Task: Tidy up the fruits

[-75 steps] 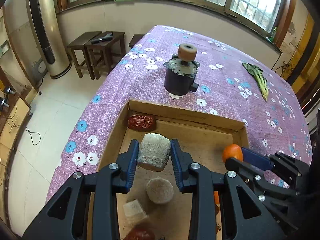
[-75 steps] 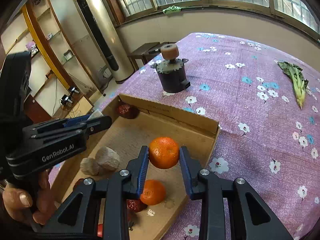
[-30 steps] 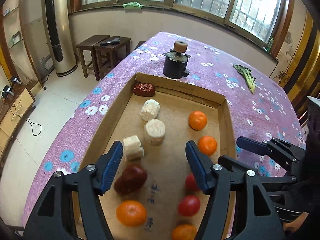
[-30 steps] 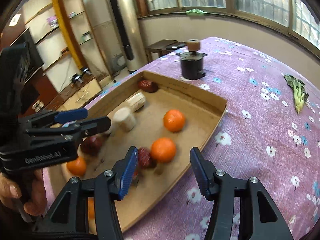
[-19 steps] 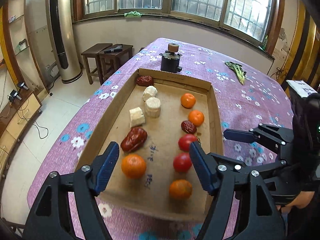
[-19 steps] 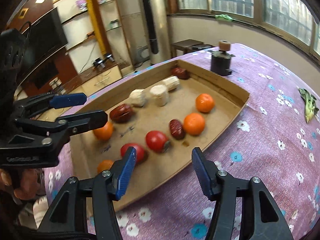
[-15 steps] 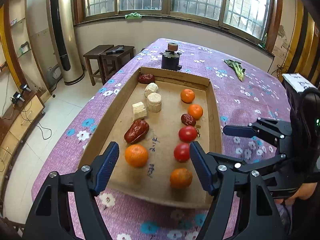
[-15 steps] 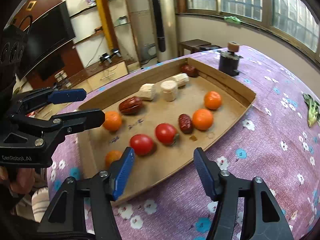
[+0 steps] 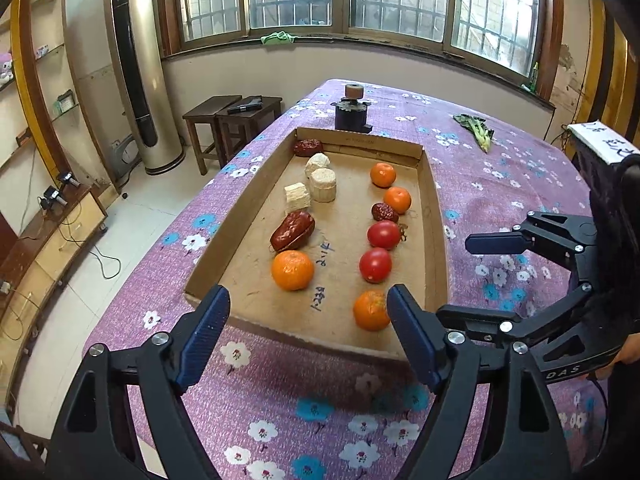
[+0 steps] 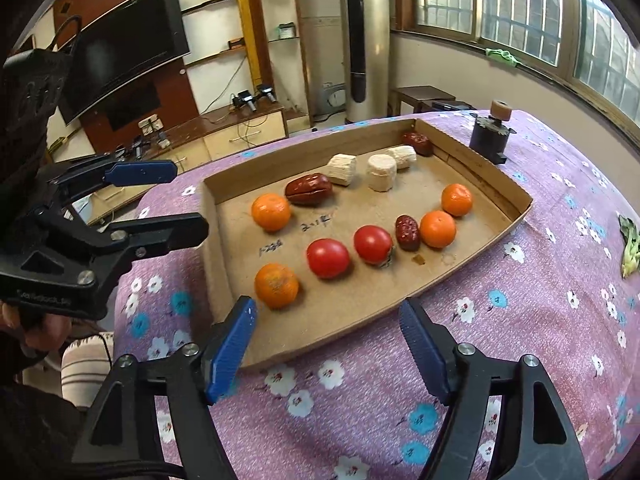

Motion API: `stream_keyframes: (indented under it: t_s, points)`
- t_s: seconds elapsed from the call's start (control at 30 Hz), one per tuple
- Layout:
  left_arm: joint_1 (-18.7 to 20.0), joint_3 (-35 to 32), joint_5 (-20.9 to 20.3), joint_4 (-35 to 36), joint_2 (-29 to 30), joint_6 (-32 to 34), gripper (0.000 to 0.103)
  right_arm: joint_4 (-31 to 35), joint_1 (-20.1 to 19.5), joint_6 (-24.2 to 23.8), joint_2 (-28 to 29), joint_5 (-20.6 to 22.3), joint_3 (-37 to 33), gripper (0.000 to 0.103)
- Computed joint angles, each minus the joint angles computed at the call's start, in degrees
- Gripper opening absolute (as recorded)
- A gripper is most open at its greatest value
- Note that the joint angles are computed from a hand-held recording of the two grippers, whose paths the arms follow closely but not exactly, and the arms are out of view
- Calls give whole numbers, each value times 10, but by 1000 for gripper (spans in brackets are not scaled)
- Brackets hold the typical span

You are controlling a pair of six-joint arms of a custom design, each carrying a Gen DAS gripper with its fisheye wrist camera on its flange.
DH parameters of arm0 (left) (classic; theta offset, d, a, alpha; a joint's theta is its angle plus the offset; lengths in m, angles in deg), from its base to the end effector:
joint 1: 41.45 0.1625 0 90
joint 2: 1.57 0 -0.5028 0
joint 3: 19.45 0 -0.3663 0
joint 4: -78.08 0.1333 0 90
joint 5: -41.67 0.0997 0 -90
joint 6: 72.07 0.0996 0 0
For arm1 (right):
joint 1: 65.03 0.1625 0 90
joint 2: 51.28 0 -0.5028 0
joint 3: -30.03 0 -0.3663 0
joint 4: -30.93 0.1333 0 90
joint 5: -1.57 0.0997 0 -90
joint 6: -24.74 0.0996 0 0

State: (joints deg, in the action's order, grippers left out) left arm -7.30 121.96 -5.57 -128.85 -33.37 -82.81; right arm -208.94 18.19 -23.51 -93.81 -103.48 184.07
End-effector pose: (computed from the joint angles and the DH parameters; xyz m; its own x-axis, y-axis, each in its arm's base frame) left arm -0.2287 -0.3979 0.0226 -0.6282 0.4455 -0.6379 0.7163 0.6512 -0.2507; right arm 0.0625 -0.3842 0.1480 -0.6949 -0.3984 0.5986 -0.6396 0.7229 -0.2613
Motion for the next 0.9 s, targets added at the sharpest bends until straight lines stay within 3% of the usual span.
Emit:
stream_keyframes:
  t_s: [0.23,0.9]
  points:
    - [-17,20,14,-16,8,-11,81,-36,-3,-19,21,0,22,76]
    - [-21,41,-1,-41,5,-31,81,-102,-2,-52,65,-5,43,76]
